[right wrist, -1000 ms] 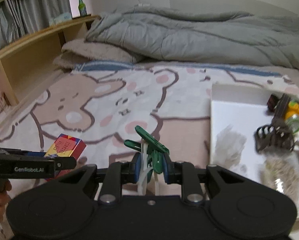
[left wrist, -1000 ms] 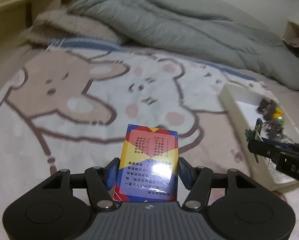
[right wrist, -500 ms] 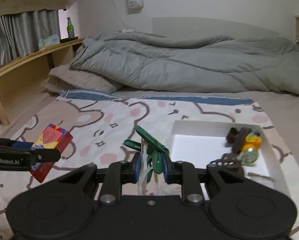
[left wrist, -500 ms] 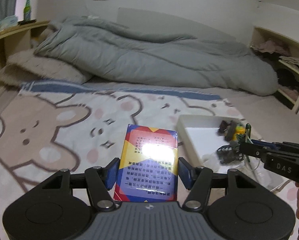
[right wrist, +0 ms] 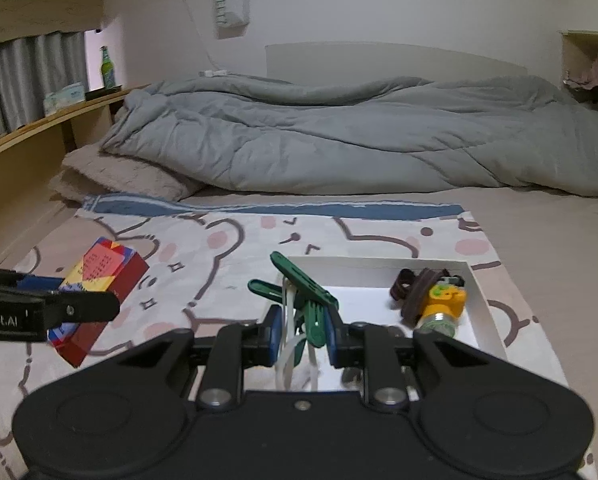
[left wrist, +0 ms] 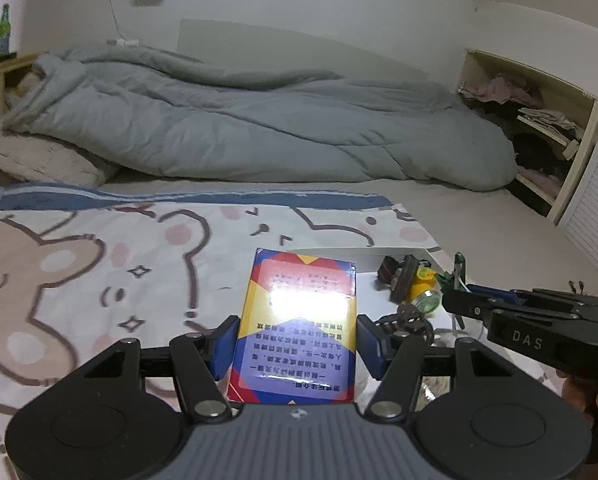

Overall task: Organize objects
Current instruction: 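Carry the card box with left tool while right tool carries the clothespin over the box, then lower the card box into the white box with left tool while right tool lowers the clothespin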

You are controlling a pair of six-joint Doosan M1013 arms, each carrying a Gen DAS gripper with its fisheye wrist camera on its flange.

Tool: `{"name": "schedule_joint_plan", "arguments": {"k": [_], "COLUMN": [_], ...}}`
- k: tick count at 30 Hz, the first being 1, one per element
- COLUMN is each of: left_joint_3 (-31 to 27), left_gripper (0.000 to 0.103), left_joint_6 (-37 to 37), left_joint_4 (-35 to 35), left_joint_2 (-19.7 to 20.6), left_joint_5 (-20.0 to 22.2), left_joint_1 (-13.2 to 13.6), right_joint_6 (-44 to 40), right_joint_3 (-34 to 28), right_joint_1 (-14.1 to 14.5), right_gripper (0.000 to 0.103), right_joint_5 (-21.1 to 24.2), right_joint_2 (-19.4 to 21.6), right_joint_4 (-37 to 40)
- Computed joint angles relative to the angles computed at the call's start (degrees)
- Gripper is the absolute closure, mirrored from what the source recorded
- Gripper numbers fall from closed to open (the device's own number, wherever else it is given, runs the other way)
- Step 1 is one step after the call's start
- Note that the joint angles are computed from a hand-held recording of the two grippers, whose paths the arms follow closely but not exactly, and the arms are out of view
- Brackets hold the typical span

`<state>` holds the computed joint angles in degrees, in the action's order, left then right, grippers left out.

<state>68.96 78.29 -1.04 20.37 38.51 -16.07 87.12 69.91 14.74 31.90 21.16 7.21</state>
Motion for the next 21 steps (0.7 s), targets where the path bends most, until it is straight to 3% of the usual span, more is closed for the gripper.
{"name": "schedule_joint_plan", "arguments": {"k": [12,16,21], "left_joint_3": [-13.9,-17.2,-20.4], "left_gripper": [0.041,0.041,0.041], "left_joint_6": [-1.2,-2.3,-4.5], "left_joint_4": [-11.3,-11.1,-14.5], "left_joint_2": [12.1,15.4,18.6], "left_joint_5": [5.5,7.4,7.2], "left_joint_1": [0.6,0.1,0.5], "right_joint_6": [7.0,9.5,12.0], "right_joint_3": [-7.7,-10.9,-15.2], "right_joint_1": [-2.2,-2.5,-2.8], "right_gripper": [0.08,0.08,0.08], "right_joint_5": [4.7,7.1,10.2], "right_joint_2": [6.1,8.7,12.0], "right_joint_4": [-1.7,-2.4,-2.8]}}
